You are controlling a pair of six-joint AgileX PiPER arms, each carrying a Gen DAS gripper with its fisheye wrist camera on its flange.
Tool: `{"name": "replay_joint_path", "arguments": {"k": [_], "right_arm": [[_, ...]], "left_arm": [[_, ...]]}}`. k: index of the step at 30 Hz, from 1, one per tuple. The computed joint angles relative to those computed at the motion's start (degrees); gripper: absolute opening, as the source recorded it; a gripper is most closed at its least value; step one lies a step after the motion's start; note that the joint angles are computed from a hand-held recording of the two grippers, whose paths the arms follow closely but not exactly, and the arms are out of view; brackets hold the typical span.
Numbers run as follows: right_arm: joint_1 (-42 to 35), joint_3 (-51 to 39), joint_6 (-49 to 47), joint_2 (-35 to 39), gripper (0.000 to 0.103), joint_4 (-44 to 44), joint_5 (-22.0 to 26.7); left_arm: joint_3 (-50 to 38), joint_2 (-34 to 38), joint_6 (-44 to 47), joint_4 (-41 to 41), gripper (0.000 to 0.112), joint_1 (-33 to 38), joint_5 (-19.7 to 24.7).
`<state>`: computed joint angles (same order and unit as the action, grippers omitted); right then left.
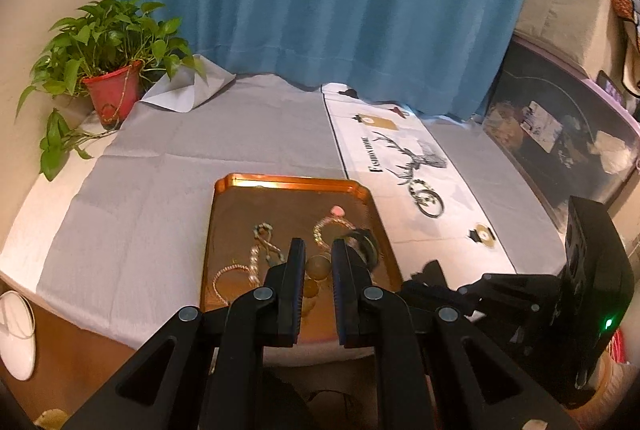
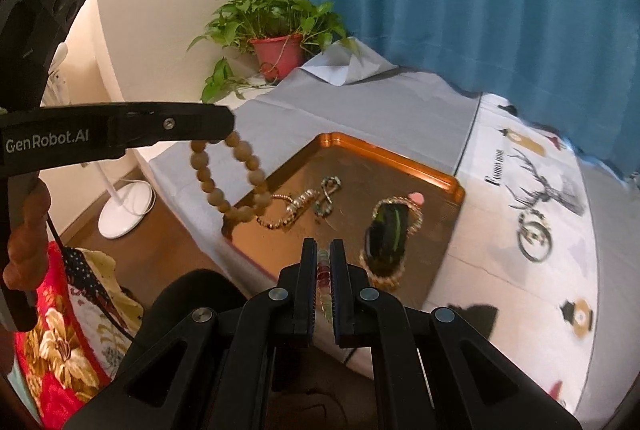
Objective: Organize jewelry
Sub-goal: 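Carry both bead bracelets over the copper tray with both tools, then open both tools to drop the bracelets into the tray, then withdraw both open tools from the tray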
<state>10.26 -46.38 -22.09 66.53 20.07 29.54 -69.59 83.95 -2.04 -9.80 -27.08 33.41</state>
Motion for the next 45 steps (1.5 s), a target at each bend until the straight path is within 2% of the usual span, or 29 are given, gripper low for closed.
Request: {"name": "replay_joint_path", "arguments": {"k": [12,19,20,22,23,25,27,32,36,41,45], "right_arm": [[1.2,-8.6,-2.8,16.9,0.007,3.1,-4.9],[-0.4,-10.3,-5.9,22.8,0.007,5.9,-6.0],[-0.3,-10.7,-4.7,23.5,0.008,4.9,-6.6],[0.2,-11.8,1.7,25.3,0.015,-1.2,-7.1],[0.5,-13.2,6.1,26.5,0.021,-5.6,-5.9],[0.3,-14.2,8.8,27.4,0.063,-8.0,-3.9],[-0.2,-11.7,9.3,25.2,0.074,-7.9,-5.7],[0.4,-6.1,11.2,17.9,0.076,-10.7,-5.7],[0.3,0.5,10.4,6.4,0.078,-9.2,-5.2],[-1.2,6.0,11.0,-9.7,0.081,-7.9,0.6],[-3.4,8.3,13.6,-23.2,0.082,-9.8,8.6]], "left_arm": [[-10.0,13.9,8.7,-5.6,0.011,4.4,0.7],[-16.2,22.1,8.4,-3.4,0.013,5.2,2.4],[-18.2,24.0,8.2,-3.4,0.019,5.4,4.1],[-23.4,27.8,2.4,0.9,0.087,5.1,9.7],[-23.8,28.3,-1.0,2.9,0.091,4.8,10.3],[-19.9,25.9,-1.7,1.4,0.091,5.6,6.4],[-17.5,23.8,-2.9,2.3,0.092,5.7,5.7],[-7.2,15.3,-13.5,10.8,0.092,3.1,3.6],[2.2,5.8,-21.3,16.6,0.092,-0.9,3.5],[8.3,-4.7,-29.9,22.3,0.093,-8.0,6.7],[9.1,-9.4,-38.5,30.2,0.093,-16.4,11.0]]}}
